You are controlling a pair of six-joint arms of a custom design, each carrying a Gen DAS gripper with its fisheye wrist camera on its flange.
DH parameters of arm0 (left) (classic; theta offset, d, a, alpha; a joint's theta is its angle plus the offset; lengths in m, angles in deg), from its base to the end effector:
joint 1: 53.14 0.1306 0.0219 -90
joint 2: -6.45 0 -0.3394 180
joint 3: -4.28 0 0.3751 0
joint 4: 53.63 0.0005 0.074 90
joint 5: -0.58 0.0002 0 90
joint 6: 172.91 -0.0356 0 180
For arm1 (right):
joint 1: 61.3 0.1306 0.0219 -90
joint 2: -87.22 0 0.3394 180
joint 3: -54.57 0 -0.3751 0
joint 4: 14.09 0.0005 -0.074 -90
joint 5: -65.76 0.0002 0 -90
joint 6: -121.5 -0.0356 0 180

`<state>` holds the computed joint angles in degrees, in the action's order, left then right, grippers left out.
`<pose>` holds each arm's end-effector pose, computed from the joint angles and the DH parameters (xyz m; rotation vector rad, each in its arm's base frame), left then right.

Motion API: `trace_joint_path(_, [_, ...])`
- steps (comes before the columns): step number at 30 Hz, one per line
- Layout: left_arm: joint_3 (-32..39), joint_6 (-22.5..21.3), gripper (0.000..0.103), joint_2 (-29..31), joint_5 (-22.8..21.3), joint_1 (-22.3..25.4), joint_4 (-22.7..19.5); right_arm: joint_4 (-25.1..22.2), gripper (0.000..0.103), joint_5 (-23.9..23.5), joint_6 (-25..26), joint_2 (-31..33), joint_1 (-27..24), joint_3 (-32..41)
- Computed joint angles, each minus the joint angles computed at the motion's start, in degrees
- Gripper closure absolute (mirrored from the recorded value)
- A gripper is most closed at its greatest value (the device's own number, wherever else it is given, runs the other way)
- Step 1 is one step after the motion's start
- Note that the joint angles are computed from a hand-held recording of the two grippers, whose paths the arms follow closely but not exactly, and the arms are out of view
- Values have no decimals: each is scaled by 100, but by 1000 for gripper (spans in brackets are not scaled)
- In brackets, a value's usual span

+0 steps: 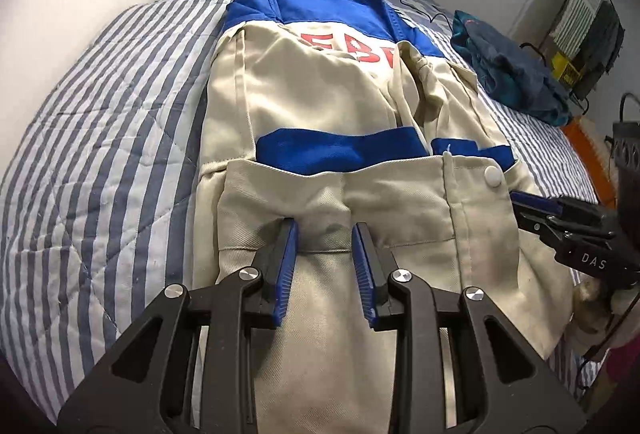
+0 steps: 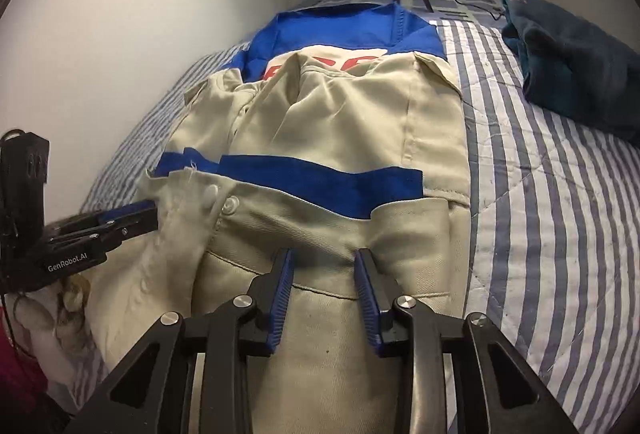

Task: Fold large clothes
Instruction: 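Lower the folded hem onto the jacket and open both tools, then grasp the blue collar end of the folded jacket with both tools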

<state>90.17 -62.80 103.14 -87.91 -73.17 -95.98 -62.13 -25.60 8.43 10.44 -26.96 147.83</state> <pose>0.4650 -0.1711 0.3096 0.0093 2.5276 -0.3202 0.4348 0.2975 0.3031 -0.2677 2.6222 0.3904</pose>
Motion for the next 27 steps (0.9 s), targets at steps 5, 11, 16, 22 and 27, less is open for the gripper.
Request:
trace_joint_path(5, [-43,264,73,-224,482,193,-82,-239,71,-113,49,-158,-46,158])
trace_joint_path(11, [19,169,73,-611,802,620,-84,563,56,-86,85,-1011,-326,-356])
trace_joint_path(16, [886,-266,59,-150,880,1006,-277,252,56,-254,520,-614,-813,551])
trace_joint_path(22, [2402,-415,58,1111,1325,1354,-644,7,56,-926,569,603,-1430,1957])
trace_joint_path(27, [3905,-169,58,2423,1585,1531,-1010,-129,56,-1206,339,1707,-1684,2996])
